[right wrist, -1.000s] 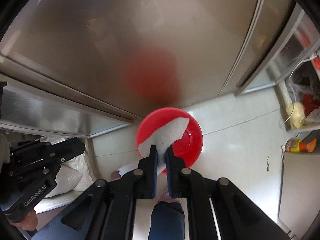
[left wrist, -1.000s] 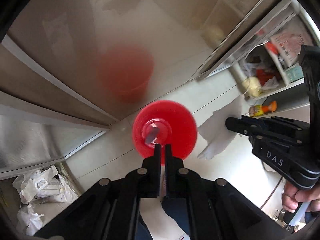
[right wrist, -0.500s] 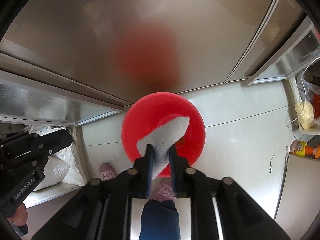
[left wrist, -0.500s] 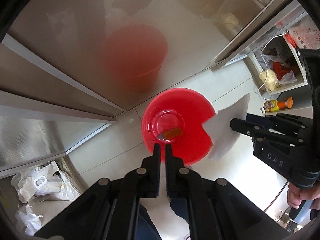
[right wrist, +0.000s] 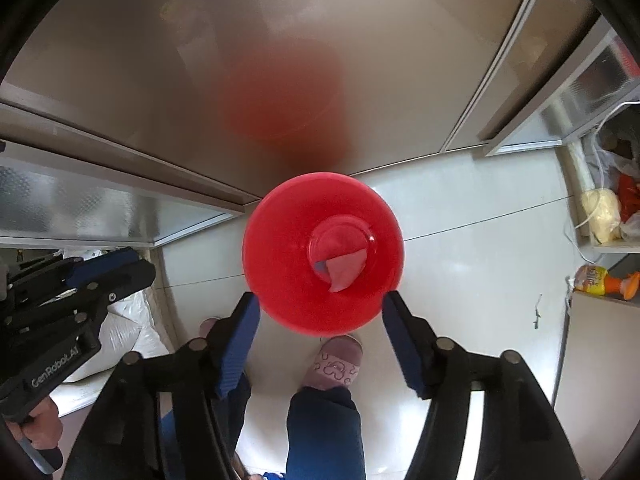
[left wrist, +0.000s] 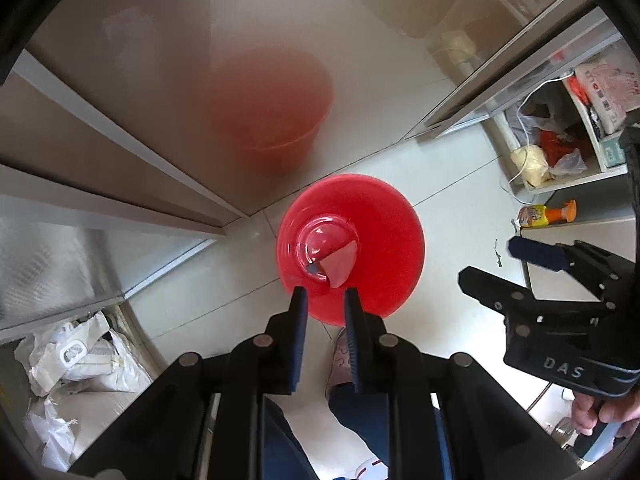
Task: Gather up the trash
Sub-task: 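Open the left tool over the red bin while the right tool releases the sponge, then raise both open tools back up to the counter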
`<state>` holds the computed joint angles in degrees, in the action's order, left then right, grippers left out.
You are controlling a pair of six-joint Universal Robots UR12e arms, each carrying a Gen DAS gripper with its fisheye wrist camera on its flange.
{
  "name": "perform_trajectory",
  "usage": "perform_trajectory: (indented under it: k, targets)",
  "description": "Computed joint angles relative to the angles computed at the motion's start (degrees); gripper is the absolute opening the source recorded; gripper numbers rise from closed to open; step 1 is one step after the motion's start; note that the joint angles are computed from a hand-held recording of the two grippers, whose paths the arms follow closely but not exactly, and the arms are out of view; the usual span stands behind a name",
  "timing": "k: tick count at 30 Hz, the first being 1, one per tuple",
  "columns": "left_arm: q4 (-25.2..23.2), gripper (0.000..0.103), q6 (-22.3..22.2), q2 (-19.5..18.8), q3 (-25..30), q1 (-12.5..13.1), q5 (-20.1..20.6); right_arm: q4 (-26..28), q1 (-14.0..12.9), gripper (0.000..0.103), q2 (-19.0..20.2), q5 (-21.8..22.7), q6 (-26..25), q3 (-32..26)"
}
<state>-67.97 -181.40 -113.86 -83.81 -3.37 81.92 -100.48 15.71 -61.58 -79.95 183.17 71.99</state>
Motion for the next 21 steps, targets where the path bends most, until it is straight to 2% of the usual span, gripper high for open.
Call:
perform_trajectory:
  k: [4, 11, 16, 21]
  targets:
    - [0.01, 0.017, 0.94, 0.87, 0.54, -0.35, 1.67, 0.29, 0.21, 0.07, -0.75, -2.69, 1.42, -0.84]
    - [-1.06, 0.019, 0.66, 4.28, 1.87, 0.42, -0.22, 2.29, 1.23, 0.077, -2.32, -5.95, 3.82, -4.37]
    - [-3.75, 0.043, 1.13, 6.79, 4.88, 0.62, 0.61, 7.11, 2.0, 0.079, -2.68, -7.28, 4.55, -9.97]
    - [-7.14, 0.058, -0.2, 8.79, 8.76, 1.33, 1.18, 9.27, 3.07, 0.083, -2.64, -7.97, 3.44, -15.72]
